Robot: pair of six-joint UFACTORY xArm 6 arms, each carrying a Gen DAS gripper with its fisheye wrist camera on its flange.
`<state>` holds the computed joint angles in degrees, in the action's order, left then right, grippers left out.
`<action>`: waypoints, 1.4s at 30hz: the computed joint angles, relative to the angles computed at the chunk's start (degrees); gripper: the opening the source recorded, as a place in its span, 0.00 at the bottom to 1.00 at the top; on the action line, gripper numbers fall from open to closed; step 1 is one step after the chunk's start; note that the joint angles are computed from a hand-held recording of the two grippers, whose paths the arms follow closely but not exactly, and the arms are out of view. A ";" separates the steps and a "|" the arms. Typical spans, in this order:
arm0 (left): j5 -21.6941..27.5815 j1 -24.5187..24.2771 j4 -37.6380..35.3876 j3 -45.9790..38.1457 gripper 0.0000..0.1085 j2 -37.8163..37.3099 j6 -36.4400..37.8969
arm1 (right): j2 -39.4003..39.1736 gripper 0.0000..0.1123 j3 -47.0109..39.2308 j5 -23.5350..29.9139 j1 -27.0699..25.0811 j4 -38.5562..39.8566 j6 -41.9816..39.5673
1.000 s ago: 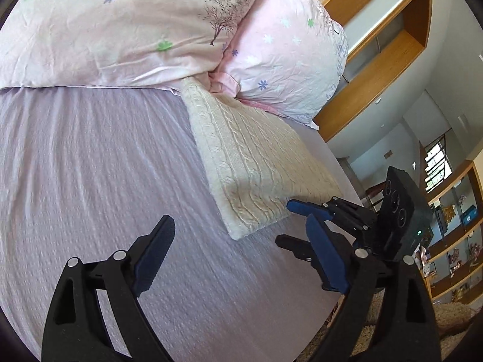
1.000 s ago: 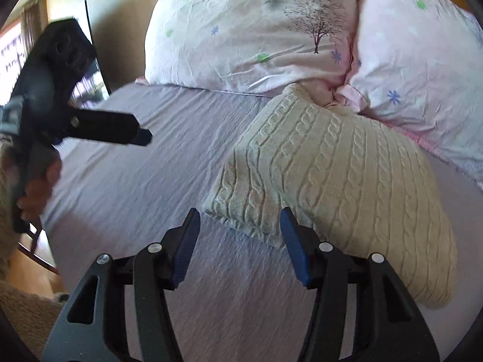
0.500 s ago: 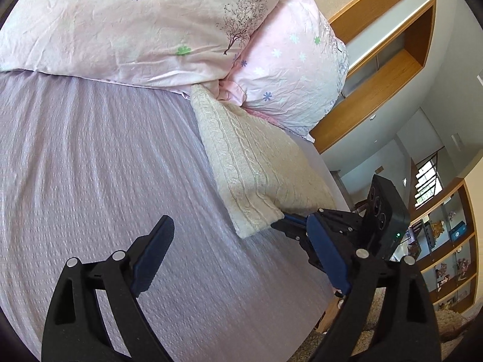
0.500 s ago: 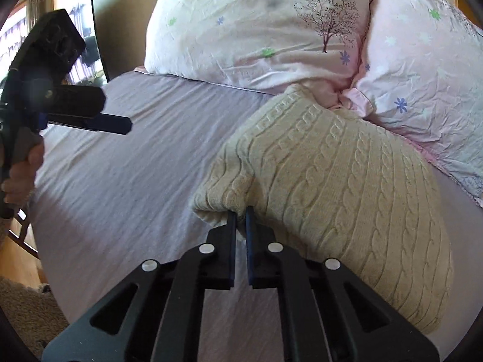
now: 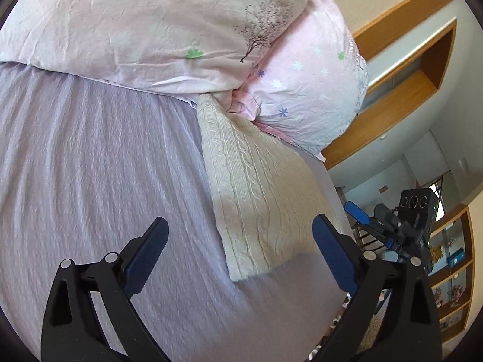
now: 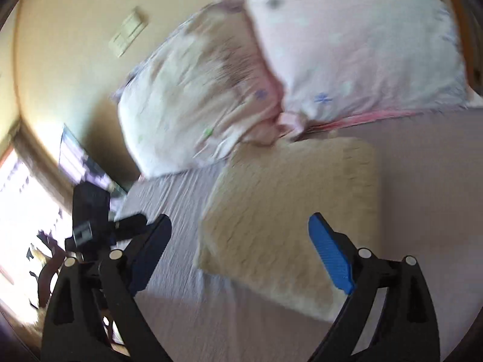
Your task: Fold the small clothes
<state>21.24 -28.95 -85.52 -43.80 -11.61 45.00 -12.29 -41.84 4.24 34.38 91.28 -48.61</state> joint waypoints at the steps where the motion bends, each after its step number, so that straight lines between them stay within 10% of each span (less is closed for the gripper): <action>1: 1.04 0.40 -0.09 -2.50 0.90 2.99 -0.99 | 1.95 0.82 -0.30 4.25 -4.39 -4.69 6.00; 4: 4.02 1.07 4.08 -10.34 0.91 12.16 -7.45 | 9.62 0.79 -4.28 16.18 -13.04 -13.20 17.49; 10: 6.72 0.68 -0.64 -18.26 0.89 20.43 -6.49 | 16.63 0.45 -8.29 29.11 -17.74 -2.90 6.11; 14: 4.74 -0.75 -1.42 -19.97 0.49 22.44 -5.80 | 17.36 0.28 -7.97 32.84 -17.97 6.71 -2.42; 17: 12.56 3.24 -9.68 -17.27 0.35 19.88 1.78 | 16.37 0.26 -8.79 37.40 -17.82 10.88 -7.20; 22: 5.36 4.46 -7.92 -9.54 0.36 10.25 6.96 | 20.94 0.26 -17.64 27.08 -8.98 3.82 -4.53; 26: -4.71 4.06 6.35 -6.00 0.43 8.78 -6.89 | 22.65 0.41 -19.59 9.44 -2.66 2.48 -1.78; 29: -10.19 1.51 0.08 -1.30 0.60 2.05 0.56 | 13.92 0.60 -13.45 18.98 -4.30 16.17 -16.19; 32: -12.58 -2.36 -7.49 0.39 0.70 -2.77 10.39 | 11.97 0.66 -11.58 27.58 -2.48 10.26 -12.45; 37: -14.06 -7.32 6.88 -2.66 0.76 3.22 -0.31 | 22.73 0.47 -18.22 7.29 2.55 -12.50 9.94; 42: -19.86 -10.08 16.15 1.96 0.76 -0.16 -10.40 | 14.09 0.65 -12.05 6.46 4.15 4.26 -6.39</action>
<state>1.38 -39.04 -69.37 -41.84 -11.77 34.61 1.81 -53.89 10.70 38.53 95.54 -55.00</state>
